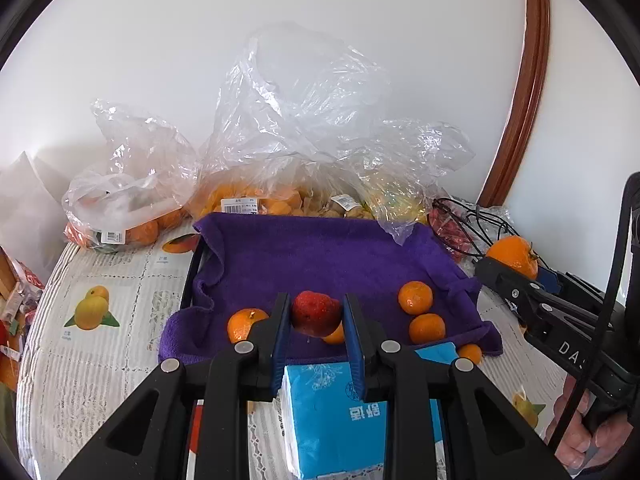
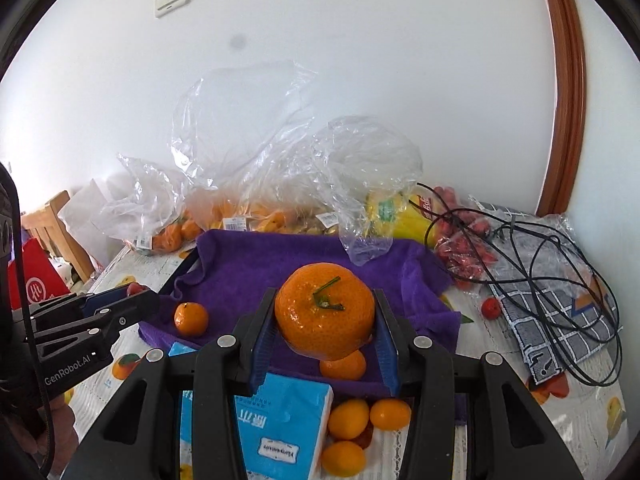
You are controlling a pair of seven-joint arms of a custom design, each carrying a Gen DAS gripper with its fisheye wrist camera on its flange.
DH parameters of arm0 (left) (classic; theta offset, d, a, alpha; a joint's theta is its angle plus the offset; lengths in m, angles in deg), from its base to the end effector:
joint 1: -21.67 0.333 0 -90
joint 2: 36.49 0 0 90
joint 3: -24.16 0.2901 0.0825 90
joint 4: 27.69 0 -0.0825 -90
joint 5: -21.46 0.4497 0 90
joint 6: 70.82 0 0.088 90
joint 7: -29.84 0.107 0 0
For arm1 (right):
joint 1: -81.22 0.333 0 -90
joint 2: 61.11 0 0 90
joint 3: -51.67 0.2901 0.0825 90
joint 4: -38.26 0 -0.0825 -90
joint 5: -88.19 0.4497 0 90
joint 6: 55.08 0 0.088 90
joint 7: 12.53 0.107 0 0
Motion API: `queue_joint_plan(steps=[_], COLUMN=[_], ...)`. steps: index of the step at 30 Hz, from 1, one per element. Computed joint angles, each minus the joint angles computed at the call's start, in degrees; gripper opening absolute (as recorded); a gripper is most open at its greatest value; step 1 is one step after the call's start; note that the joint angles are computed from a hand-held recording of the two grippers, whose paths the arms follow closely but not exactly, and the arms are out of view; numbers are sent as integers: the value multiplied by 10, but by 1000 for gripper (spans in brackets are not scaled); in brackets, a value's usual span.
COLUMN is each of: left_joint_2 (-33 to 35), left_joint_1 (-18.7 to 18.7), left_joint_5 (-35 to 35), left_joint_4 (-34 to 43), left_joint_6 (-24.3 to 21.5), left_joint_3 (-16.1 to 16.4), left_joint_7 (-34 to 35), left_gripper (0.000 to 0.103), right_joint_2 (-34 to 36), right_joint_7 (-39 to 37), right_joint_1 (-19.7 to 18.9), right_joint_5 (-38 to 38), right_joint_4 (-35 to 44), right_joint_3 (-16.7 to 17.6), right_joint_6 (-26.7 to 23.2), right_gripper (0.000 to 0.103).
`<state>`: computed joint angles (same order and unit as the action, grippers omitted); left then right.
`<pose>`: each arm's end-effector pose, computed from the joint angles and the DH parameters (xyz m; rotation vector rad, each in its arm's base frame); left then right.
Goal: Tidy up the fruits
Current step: 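Carry the red apple and orange over the purple towel with both tools, then lower the apple onto the towel with the left tool while the right tool releases its orange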
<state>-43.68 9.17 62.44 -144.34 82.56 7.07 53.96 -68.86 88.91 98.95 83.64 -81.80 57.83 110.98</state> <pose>0.5378 -0.3354 0.5316 -1.7982 1.6316 -0.9640 0.5717 0.2611 0.5441 -1.8220 1.3562 -0.6013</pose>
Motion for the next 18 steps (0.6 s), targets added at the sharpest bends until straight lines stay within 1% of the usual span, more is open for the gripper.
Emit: queue_joint_plan(steps=[2, 4, 5, 8, 10, 12, 13, 15, 18], left_joint_2=[7, 10, 10, 11, 10, 9, 11, 14, 16], left_joint_1=[2, 3, 3, 7, 7, 11, 12, 9, 7], left_joint_5=[2, -3, -5, -6, -14, 0, 7, 5, 3], left_joint_4=[0, -4, -6, -15, -19, -22, -21, -17, -16], left_joint_6=[8, 15, 18, 29, 30, 32, 25, 12, 14], left_joint_3=[2, 6, 8, 11, 12, 10, 8, 8, 10], left_joint_7=[-7, -8, -7, -16, -12, -27, -32, -27, -21], left_gripper=[25, 25, 25, 25, 25, 25, 25, 25, 25], right_joint_2=[11, 20, 25, 38, 43, 48, 50, 54, 62], right_joint_7=[-20, -70, -74, -52, -60, -70, -60, -23, 7], right_joint_1=[9, 23, 22, 13, 14, 14, 11, 2, -3], right_joint_5=[29, 82, 85, 71, 96, 114, 103, 55, 12], right_joint_4=[2, -2, -1, 4, 5, 8, 9, 8, 13], right_joint_3=[-6, -17, -15, -10, -13, -15, -14, -10, -9], right_joint_6=[14, 39, 46, 51, 50, 42, 39, 39, 31], right_gripper=[44, 44, 44, 44, 44, 44, 44, 44, 44])
